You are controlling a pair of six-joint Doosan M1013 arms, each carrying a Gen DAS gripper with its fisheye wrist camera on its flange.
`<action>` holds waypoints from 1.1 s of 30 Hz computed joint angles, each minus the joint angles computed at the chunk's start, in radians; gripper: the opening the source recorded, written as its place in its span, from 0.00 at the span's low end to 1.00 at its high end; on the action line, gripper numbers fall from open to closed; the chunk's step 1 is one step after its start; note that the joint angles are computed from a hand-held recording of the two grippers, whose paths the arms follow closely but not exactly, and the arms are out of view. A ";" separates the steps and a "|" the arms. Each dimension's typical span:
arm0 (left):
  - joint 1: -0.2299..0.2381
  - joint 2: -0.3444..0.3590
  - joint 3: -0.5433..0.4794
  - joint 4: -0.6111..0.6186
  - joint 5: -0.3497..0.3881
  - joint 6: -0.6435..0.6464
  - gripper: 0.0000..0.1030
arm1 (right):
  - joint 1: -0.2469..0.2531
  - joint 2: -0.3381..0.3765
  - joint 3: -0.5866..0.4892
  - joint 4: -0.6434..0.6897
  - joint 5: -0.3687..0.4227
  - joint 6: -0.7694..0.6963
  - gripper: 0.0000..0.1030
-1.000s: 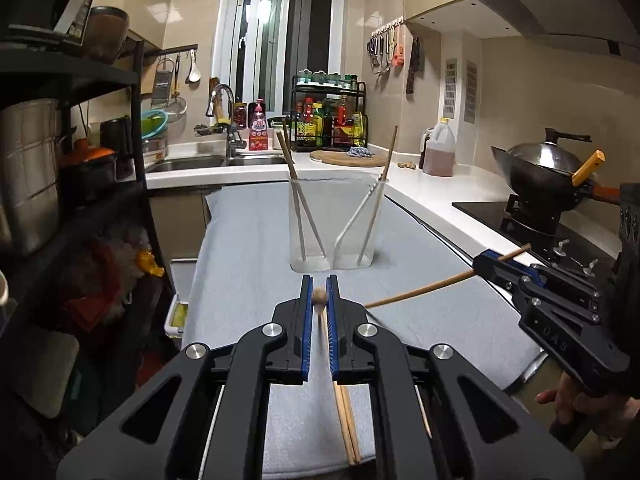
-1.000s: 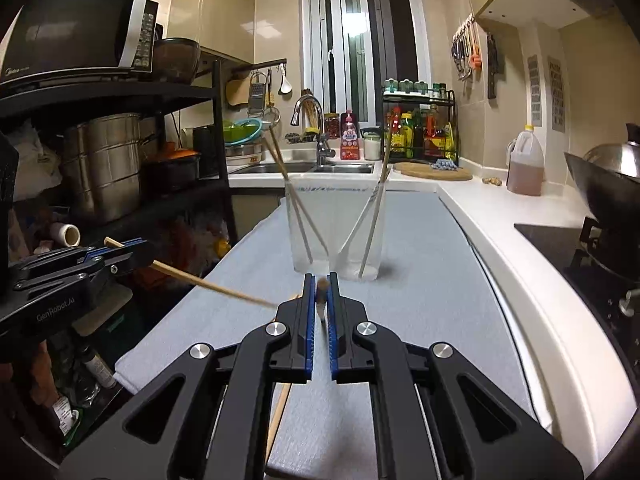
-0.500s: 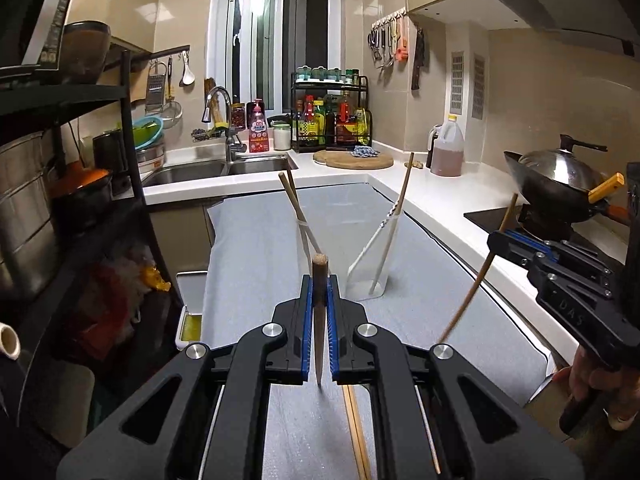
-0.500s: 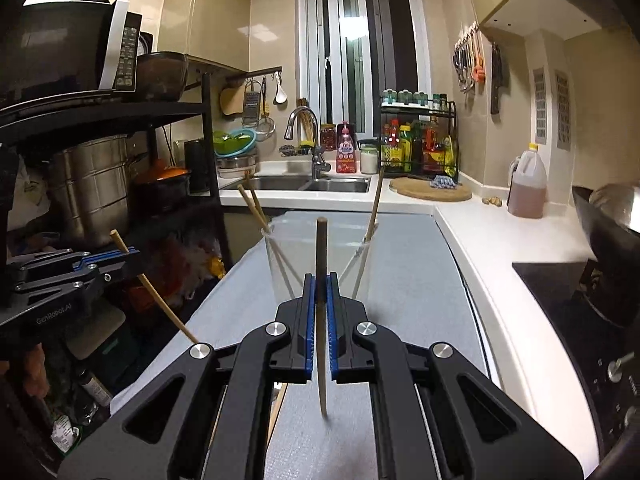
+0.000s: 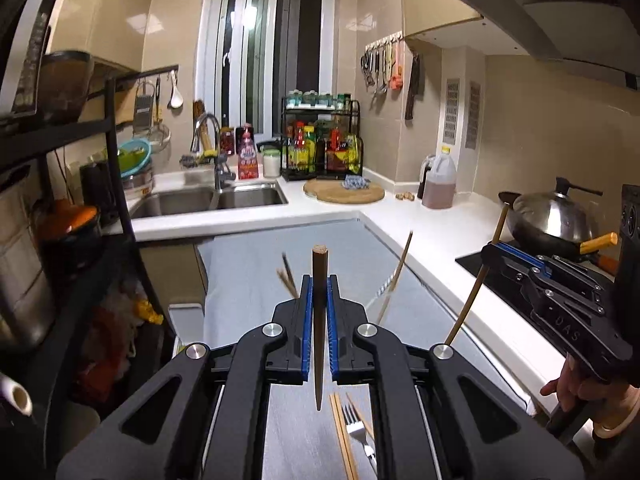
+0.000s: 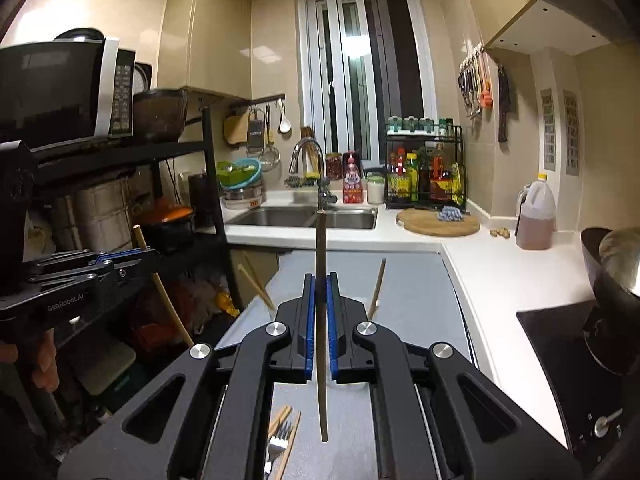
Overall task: Organize utensils
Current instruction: 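Hold both chopsticks upright above the clear container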
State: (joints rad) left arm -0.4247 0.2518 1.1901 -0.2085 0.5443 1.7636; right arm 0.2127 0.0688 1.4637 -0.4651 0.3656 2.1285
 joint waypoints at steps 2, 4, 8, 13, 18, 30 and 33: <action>-0.003 0.010 -0.028 0.002 -0.012 0.007 0.06 | -0.003 0.008 -0.024 -0.019 -0.012 0.012 0.06; -0.005 0.025 -0.061 0.000 -0.018 0.014 0.06 | -0.005 0.018 -0.047 -0.045 -0.025 0.029 0.06; -0.011 0.057 -0.125 -0.001 -0.026 0.011 0.06 | -0.009 0.047 -0.100 -0.127 -0.050 0.087 0.06; -0.015 0.094 -0.186 -0.022 -0.031 0.020 0.06 | -0.019 0.095 -0.167 -0.154 -0.052 0.118 0.06; -0.014 0.136 -0.240 -0.033 -0.032 0.032 0.06 | -0.025 0.130 -0.201 -0.233 -0.062 0.192 0.06; -0.001 0.246 -0.339 -0.020 0.066 -0.003 0.06 | -0.040 0.181 -0.199 -0.279 -0.061 0.266 0.06; 0.001 0.260 -0.348 0.005 0.084 -0.021 0.06 | -0.042 0.186 -0.189 -0.247 -0.058 0.241 0.06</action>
State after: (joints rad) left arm -0.4238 0.5119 0.8422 -0.2039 0.6279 1.7429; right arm 0.1710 0.2544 1.2744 -0.7119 0.3073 2.3691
